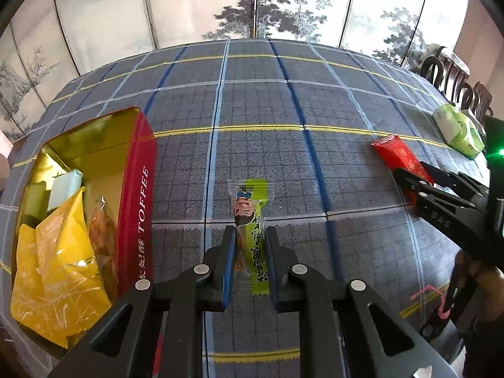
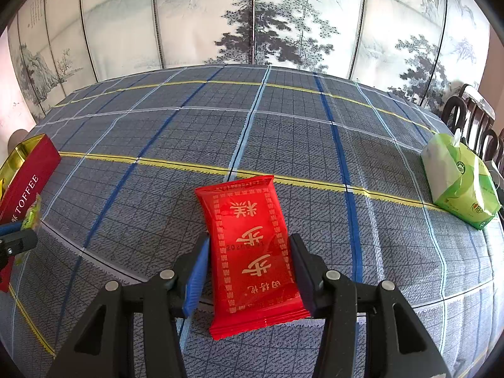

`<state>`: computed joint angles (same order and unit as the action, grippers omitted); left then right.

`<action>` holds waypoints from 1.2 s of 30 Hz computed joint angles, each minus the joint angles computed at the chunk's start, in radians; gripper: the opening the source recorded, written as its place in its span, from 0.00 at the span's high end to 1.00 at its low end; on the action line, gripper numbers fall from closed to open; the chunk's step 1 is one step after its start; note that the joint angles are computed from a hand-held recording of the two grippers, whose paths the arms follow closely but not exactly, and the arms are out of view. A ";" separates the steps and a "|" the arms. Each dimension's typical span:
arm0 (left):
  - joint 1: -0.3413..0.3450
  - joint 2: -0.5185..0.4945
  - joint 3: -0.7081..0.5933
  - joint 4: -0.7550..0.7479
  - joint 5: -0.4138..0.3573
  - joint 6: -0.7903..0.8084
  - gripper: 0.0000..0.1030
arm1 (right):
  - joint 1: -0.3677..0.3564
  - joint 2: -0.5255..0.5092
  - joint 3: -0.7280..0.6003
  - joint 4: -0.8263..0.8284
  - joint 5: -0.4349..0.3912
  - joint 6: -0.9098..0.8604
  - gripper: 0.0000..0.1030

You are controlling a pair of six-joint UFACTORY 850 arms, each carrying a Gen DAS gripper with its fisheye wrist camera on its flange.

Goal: Organize snacks
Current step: 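Grasp the green-wrapped stick snack with the left tool, then carry the stick snack into the tin and open the left tool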

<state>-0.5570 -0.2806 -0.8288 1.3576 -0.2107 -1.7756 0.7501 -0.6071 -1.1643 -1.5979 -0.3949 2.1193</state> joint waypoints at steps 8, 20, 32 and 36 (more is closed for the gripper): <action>-0.010 0.071 0.051 0.029 0.006 -0.040 0.85 | 0.000 0.001 0.001 -0.001 0.000 0.000 0.50; 0.011 0.227 0.127 0.006 -0.042 -0.029 0.85 | -0.001 0.000 0.000 -0.002 0.001 0.000 0.50; 0.130 0.331 0.215 -0.051 -0.106 0.004 0.85 | -0.001 0.002 0.002 0.000 -0.001 -0.003 0.50; 0.169 0.348 0.241 -0.051 -0.108 0.001 0.85 | 0.000 0.002 0.003 -0.001 -0.002 -0.003 0.50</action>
